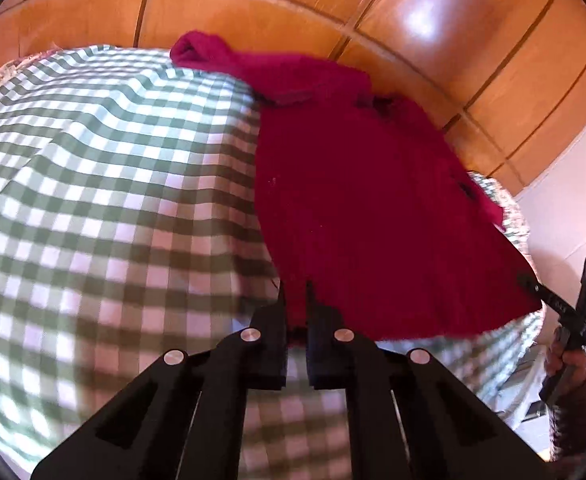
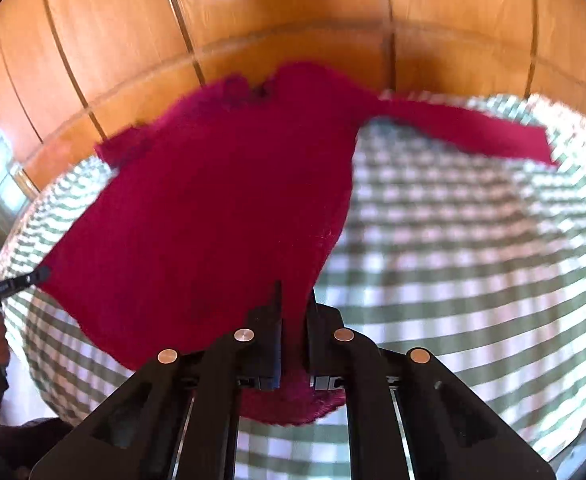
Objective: Fold small clothes
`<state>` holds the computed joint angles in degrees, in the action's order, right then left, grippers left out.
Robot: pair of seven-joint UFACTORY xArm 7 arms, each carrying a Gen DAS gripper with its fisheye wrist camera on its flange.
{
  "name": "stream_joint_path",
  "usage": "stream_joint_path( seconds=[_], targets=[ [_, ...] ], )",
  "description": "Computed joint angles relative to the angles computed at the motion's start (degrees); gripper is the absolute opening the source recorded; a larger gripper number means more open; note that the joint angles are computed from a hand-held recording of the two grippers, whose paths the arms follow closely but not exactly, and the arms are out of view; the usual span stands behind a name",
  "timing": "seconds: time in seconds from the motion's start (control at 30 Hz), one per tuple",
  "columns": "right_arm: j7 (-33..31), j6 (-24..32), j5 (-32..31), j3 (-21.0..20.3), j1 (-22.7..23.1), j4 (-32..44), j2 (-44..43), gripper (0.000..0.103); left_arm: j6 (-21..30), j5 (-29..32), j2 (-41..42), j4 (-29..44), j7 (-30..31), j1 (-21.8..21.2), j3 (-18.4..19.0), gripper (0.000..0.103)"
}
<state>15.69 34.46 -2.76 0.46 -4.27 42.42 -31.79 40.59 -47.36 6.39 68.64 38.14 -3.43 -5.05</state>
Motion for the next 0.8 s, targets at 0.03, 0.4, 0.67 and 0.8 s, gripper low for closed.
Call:
stream_joint_path(
  seconds=[0.03,0.4,0.67,0.8],
  targets=[
    [-0.2,0.76,-0.07,-0.13,-0.03,-0.15,-1.28,0.007,1.34,-1.32,-1.92,-1.41,0.98,0.54,0.16,0.005],
    [0.46,10.69,-0.87,0.7,-1.14,-8.95,-9.5,0.009,-2.16,6.66,-12.32,-14.59,-1.95,-2.51,2.84,0.025],
    [6.32,-1.26,-4.15,3.54,-2.02,-5.59,-5.02,0.073,-13.43,13.77,-4.57,-3.46,-8.9,-3.87,2.36,0.068],
    [6.97,-7.53,-2.69,4.45,1.12,-1.47,4.18,0.073,-13.32,22.43,6.56,9.35,-22.72,-2.74,2.4,0.063]
  ],
)
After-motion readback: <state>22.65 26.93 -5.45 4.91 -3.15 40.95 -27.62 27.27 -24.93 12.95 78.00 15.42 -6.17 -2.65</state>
